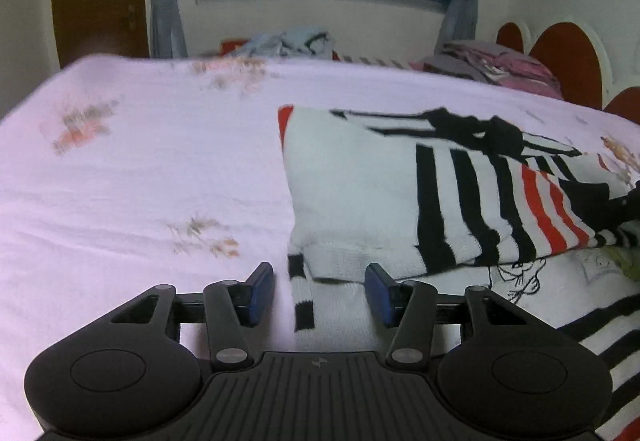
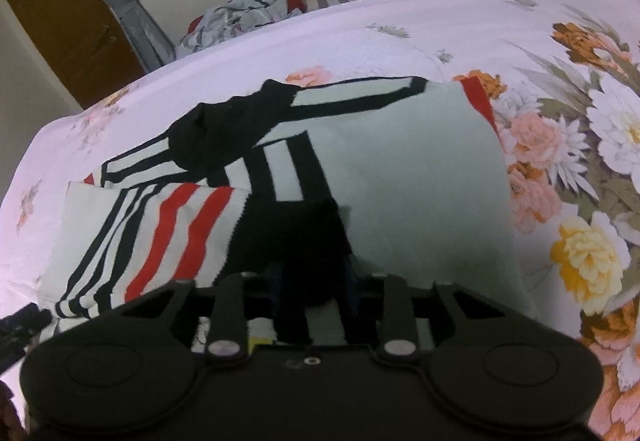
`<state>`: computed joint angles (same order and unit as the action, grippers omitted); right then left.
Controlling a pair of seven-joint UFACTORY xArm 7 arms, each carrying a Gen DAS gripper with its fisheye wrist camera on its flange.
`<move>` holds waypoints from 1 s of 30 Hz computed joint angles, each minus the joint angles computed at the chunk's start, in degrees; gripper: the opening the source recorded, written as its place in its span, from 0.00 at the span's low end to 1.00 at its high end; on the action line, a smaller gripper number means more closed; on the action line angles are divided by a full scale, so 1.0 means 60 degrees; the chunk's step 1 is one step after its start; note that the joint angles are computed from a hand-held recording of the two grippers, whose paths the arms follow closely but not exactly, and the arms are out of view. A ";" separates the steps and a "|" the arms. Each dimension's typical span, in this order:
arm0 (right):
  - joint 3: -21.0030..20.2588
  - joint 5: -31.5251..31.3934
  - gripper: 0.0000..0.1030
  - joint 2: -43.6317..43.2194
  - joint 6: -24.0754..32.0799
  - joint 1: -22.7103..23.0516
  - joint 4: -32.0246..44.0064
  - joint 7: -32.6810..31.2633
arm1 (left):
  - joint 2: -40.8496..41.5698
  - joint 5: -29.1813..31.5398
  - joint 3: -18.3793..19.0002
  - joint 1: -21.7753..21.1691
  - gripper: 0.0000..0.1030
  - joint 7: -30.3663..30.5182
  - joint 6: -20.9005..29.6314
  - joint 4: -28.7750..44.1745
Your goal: Fold small clothes
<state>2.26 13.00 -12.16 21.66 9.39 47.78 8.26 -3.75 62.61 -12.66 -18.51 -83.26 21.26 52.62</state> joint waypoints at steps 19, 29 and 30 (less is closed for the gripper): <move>0.0082 -0.0169 0.04 -0.0207 -0.0436 0.0069 -0.0313 -0.0375 | 0.0623 0.1087 0.0235 -0.0199 0.29 -0.1407 0.0530 0.0550; 0.0586 -0.2017 0.03 -0.0726 -0.0956 -0.0665 -0.1135 0.0791 | 0.0467 -0.0013 0.0344 -0.0276 0.23 0.0162 0.0445 0.0409; 0.0718 -0.2313 0.03 -0.0786 -0.1005 -0.0772 -0.1216 0.0991 | 0.0456 -0.0174 0.0367 -0.0246 0.23 0.0292 0.0342 0.0373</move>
<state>6.57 -0.87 -16.88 15.64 4.76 40.48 14.21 -1.01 61.57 -10.46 -19.99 -81.51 23.31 54.85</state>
